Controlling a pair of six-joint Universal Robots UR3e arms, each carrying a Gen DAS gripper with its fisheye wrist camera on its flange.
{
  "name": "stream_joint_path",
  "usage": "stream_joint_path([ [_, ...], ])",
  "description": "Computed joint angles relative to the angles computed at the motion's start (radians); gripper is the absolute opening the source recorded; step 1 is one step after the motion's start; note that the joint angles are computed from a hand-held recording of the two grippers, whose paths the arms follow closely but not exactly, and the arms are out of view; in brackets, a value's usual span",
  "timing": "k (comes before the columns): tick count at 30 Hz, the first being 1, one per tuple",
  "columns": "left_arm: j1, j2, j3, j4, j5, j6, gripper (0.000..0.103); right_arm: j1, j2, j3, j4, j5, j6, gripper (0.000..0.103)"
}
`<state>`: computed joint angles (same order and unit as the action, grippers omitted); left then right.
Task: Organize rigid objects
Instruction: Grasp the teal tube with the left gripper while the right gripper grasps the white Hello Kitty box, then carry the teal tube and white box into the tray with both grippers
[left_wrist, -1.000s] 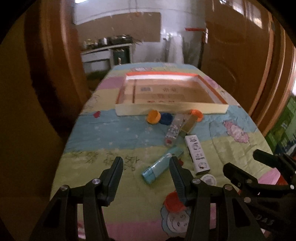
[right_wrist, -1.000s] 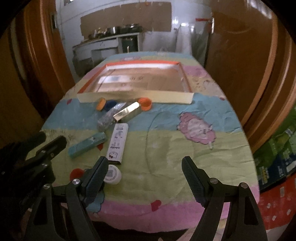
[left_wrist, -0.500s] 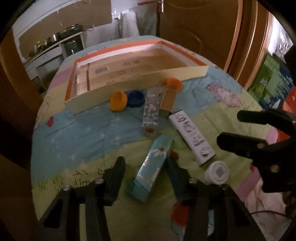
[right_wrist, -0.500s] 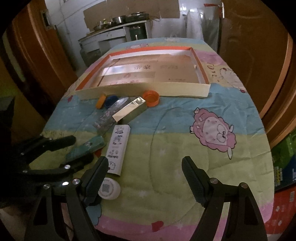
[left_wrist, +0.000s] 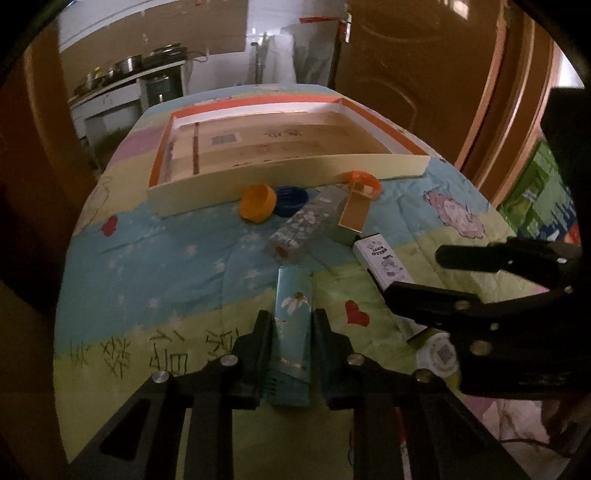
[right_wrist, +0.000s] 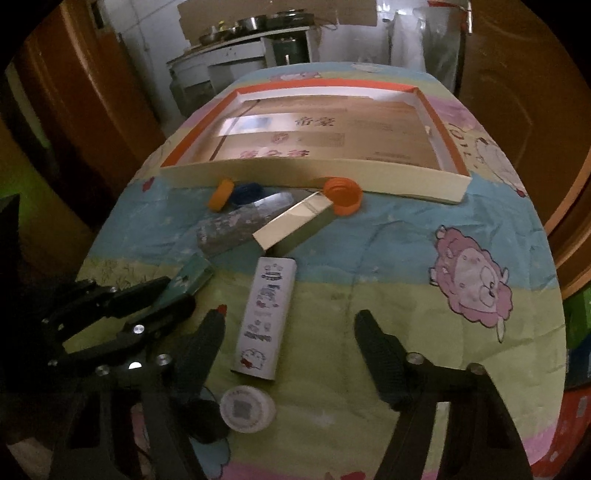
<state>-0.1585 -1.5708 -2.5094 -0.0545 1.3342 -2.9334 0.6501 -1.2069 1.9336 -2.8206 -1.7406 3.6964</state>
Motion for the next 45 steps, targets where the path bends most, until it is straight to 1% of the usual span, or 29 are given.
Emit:
stream_joint_path([
  [2, 0.021, 0.019, -0.021, 0.001, -0.018, -0.002, 0.023, 0.008, 0.024, -0.032, 0.025, -0.006, -0.001, 0.06],
  [4, 0.041, 0.039, -0.041, -0.001, -0.035, -0.005, 0.023, 0.012, 0.043, -0.055, 0.041, 0.0, -0.007, 0.056],
  [6, 0.056, 0.053, -0.053, -0.005, -0.049, -0.008, 0.023, 0.032, 0.06, -0.084, 0.061, -0.037, -0.006, 0.053],
  [8, 0.062, 0.06, -0.058, -0.008, -0.054, -0.015, 0.023, 0.038, 0.069, -0.098, 0.071, -0.045, -0.006, 0.045],
  [9, 0.062, 0.06, -0.058, -0.006, -0.054, -0.019, 0.023, 0.042, 0.073, -0.104, 0.075, -0.052, -0.006, 0.043],
  [10, 0.058, 0.057, -0.056, -0.003, -0.051, -0.027, 0.023, 0.045, 0.077, -0.109, 0.077, -0.055, -0.01, 0.039],
  [11, 0.057, 0.056, -0.059, 0.003, -0.049, -0.031, 0.023, 0.048, 0.079, -0.11, 0.075, -0.053, -0.014, 0.034],
  [13, 0.057, 0.058, -0.063, 0.008, -0.047, -0.042, 0.023, 0.056, 0.086, -0.119, 0.076, -0.064, -0.017, 0.029],
  [16, 0.049, 0.062, -0.062, 0.004, -0.033, -0.058, 0.023, 0.069, 0.096, -0.135, 0.087, -0.084, -0.011, 0.029],
  [22, 0.044, 0.082, -0.063, -0.008, -0.008, -0.092, 0.022, 0.074, 0.086, -0.123, 0.077, -0.091, 0.0, 0.028],
  [29, 0.036, 0.131, -0.048, -0.042, -0.001, -0.114, 0.022, 0.08, 0.033, -0.073, 0.045, -0.106, 0.006, 0.027],
  [34, 0.011, 0.143, 0.028, -0.082, 0.004, -0.137, 0.022, 0.067, -0.021, -0.034, 0.028, -0.107, 0.0, 0.027],
  [37, 0.003, 0.121, 0.101, -0.117, -0.006, -0.153, 0.022, 0.045, -0.056, -0.015, 0.016, -0.091, -0.014, 0.027],
  [41, -0.006, 0.092, 0.171, -0.142, -0.005, -0.175, 0.022, 0.027, -0.091, -0.007, 0.009, -0.104, -0.035, 0.026],
  [45, -0.016, 0.066, 0.239, -0.171, 0.002, -0.189, 0.023, -0.012, -0.139, 0.036, -0.029, -0.057, -0.058, 0.026],
])
